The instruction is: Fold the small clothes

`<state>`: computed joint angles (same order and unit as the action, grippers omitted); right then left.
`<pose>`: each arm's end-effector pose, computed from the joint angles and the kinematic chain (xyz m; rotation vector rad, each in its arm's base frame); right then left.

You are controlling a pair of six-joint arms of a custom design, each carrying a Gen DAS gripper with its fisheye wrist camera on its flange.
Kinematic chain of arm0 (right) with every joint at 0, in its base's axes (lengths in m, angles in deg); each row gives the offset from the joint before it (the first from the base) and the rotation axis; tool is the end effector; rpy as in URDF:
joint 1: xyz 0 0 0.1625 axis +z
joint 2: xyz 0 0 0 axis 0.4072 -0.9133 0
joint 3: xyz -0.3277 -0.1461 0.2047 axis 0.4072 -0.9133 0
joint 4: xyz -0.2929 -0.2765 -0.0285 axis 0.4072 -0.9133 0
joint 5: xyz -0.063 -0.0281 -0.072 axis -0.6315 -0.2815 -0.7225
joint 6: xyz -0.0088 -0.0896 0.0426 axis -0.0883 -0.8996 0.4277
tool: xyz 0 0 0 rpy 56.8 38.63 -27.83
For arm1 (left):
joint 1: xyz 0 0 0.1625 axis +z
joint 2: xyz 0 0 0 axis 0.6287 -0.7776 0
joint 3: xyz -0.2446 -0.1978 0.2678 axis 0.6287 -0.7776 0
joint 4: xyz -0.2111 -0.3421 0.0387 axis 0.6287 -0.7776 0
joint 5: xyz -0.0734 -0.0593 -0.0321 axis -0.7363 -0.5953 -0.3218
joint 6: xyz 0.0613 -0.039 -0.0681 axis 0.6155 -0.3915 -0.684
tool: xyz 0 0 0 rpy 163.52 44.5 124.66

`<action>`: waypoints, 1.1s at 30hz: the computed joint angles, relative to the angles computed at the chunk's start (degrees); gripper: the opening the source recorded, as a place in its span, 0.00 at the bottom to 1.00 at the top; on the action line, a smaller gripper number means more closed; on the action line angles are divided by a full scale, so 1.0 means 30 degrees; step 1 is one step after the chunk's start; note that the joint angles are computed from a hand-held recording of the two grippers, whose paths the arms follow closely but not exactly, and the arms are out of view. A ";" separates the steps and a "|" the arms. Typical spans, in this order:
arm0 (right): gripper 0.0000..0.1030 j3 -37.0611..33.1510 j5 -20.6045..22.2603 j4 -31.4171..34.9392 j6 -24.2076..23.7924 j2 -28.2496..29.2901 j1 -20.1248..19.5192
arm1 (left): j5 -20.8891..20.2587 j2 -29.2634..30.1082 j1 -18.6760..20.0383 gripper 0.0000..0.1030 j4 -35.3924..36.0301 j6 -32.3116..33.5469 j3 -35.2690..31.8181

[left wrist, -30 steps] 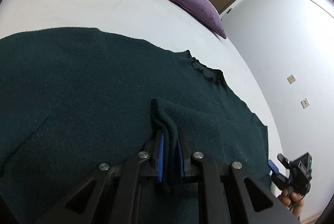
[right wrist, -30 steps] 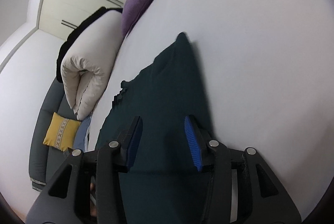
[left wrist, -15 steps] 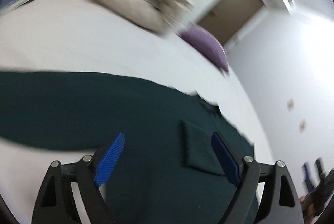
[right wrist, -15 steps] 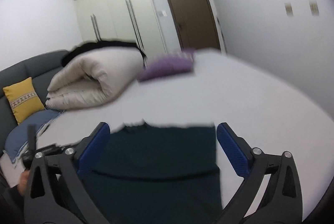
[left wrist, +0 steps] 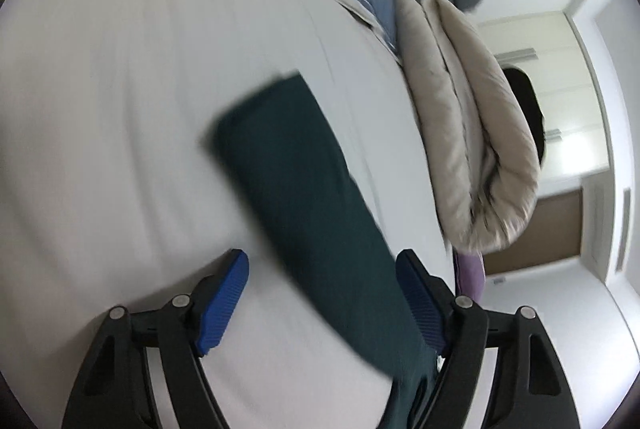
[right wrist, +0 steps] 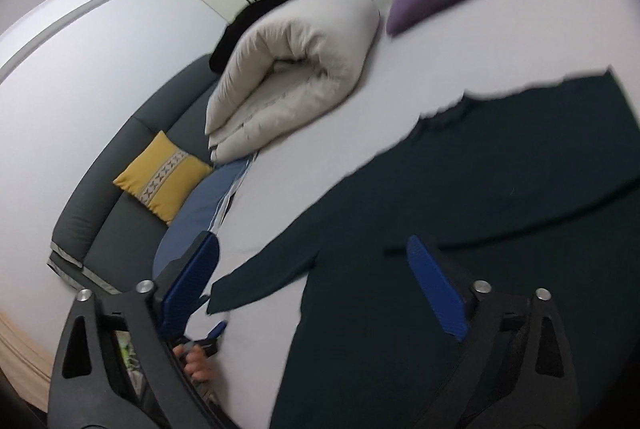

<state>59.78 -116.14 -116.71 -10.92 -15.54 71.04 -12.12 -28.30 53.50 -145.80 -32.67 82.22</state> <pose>0.2132 -0.6595 0.1269 -0.6420 2.8309 -0.7051 0.2074 -0.5063 0.3344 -1.3967 2.0352 -1.9169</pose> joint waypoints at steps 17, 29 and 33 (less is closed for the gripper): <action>0.80 -0.0405 -0.0368 -0.1215 0.1262 0.0028 -0.1841 | 0.2019 0.3710 -0.5444 0.08 0.6669 0.9652 -0.6876; 0.81 -0.1330 -0.1814 0.0569 0.2075 -0.0044 -0.3564 | 0.2599 0.9962 -0.7604 0.73 1.3458 1.2140 -1.1217; 0.81 -0.2845 -0.2203 0.1684 0.1935 0.1251 -0.3302 | 0.2126 0.8373 -0.7716 0.87 1.1382 1.2274 -0.8697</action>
